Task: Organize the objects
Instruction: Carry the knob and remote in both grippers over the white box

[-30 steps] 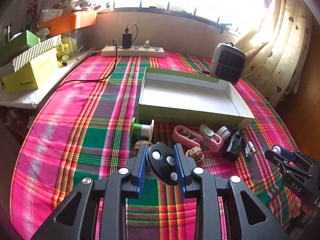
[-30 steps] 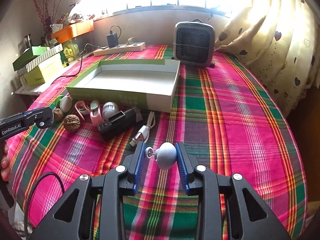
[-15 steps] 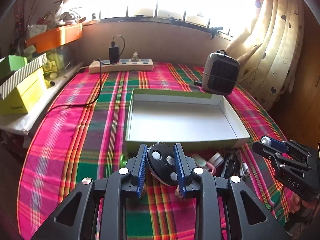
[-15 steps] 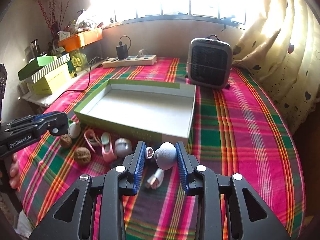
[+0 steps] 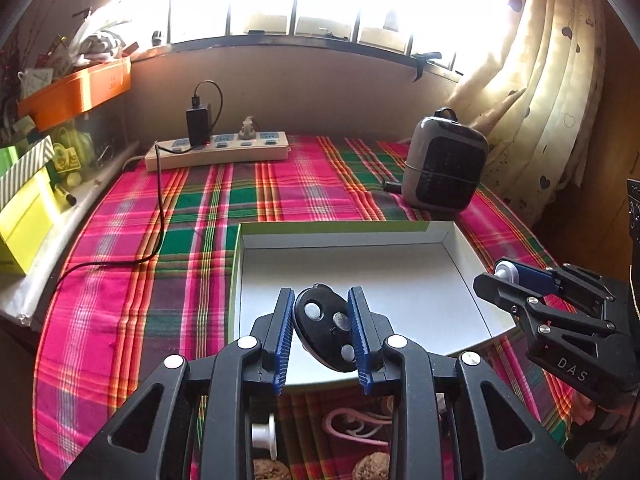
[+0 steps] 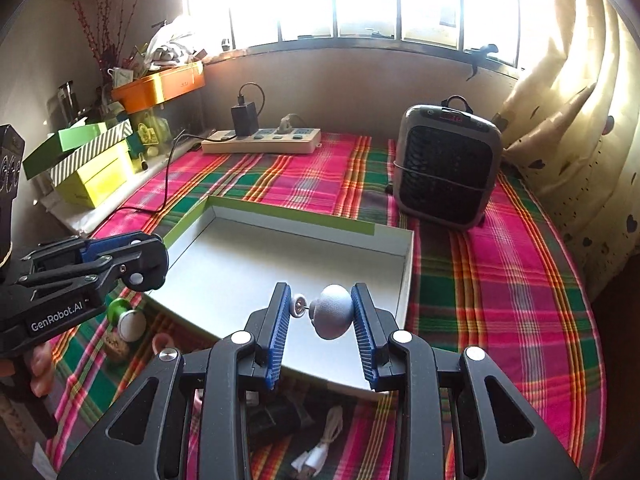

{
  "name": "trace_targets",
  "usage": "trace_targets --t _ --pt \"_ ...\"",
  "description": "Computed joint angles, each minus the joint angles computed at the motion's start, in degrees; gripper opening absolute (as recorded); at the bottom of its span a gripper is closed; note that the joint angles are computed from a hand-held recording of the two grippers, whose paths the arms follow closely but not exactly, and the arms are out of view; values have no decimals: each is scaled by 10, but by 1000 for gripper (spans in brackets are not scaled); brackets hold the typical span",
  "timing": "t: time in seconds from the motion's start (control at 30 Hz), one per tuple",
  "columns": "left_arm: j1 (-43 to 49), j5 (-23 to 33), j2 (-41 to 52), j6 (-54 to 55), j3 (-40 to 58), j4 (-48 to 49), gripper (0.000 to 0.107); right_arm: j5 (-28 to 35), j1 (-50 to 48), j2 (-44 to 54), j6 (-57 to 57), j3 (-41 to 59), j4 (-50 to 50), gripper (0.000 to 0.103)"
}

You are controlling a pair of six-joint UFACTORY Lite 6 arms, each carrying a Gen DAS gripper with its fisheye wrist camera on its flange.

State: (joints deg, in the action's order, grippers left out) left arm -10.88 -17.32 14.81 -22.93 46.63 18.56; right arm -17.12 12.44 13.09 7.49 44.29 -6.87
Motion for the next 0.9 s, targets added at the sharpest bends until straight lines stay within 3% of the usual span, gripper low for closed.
trace_targets --t 0.1,0.3,0.6,0.7,0.77,0.9 --pt "8 15 46 -82 52 85 25 15 -1 44 6 50 -11 33" --pt "-1 34 125 -108 137 119 25 56 -11 140 52 159 -59 33" --pt "-17 90 230 -234 267 236 25 110 -18 233 133 272 -139 33" --pt "-18 102 252 -302 295 302 25 124 -16 250 108 295 -118 33" --pt "-19 106 259 -288 303 291 25 130 -14 261 59 310 -72 33" --pt "-19 116 273 -323 318 323 25 143 -16 280 64 333 -79 33"
